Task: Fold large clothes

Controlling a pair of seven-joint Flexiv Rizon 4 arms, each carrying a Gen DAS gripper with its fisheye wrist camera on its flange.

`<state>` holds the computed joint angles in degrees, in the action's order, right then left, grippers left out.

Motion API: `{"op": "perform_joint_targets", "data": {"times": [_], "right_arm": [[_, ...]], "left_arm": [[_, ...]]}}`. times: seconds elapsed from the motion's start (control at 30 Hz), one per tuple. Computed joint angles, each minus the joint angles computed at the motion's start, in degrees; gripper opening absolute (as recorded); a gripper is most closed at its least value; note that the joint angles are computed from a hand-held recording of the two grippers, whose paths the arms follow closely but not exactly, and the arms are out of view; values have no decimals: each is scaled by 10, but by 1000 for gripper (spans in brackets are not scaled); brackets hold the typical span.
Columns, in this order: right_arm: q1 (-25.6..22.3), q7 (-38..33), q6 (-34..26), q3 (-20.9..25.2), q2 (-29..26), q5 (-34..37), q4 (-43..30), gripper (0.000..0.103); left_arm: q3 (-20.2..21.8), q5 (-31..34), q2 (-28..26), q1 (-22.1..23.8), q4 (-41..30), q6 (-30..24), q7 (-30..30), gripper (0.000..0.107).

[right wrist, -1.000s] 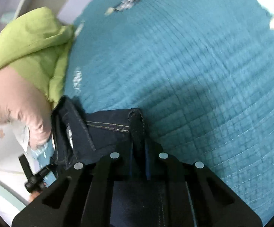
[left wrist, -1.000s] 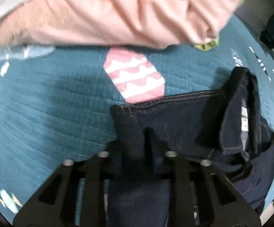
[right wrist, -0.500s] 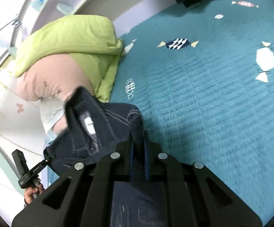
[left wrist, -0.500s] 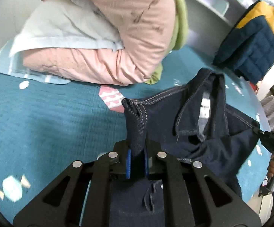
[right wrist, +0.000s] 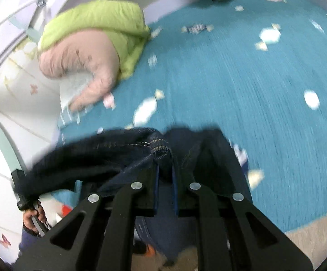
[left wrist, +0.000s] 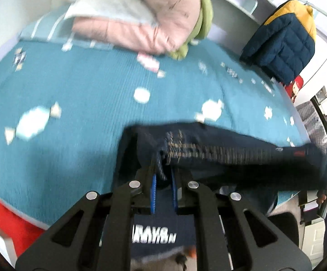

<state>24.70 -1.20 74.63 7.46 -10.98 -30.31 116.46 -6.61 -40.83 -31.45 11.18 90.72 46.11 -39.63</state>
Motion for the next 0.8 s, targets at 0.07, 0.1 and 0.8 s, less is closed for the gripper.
{"op": "perform_joint_targets", "data": {"times": [0.07, 0.1, 0.8], "right_arm": [[3, -18, -25, 24, 5, 30, 17, 11], [7, -22, -31, 33, 5, 45, 25, 11], [37, 20, -116, 53, -2, 58, -14, 14]], "left_arm": [[11, 10, 15, 1, 39, -2, 4, 10], [18, 22, 18, -2, 55, -3, 5, 10], [39, 43, 65, -3, 109, 33, -91, 66]]}}
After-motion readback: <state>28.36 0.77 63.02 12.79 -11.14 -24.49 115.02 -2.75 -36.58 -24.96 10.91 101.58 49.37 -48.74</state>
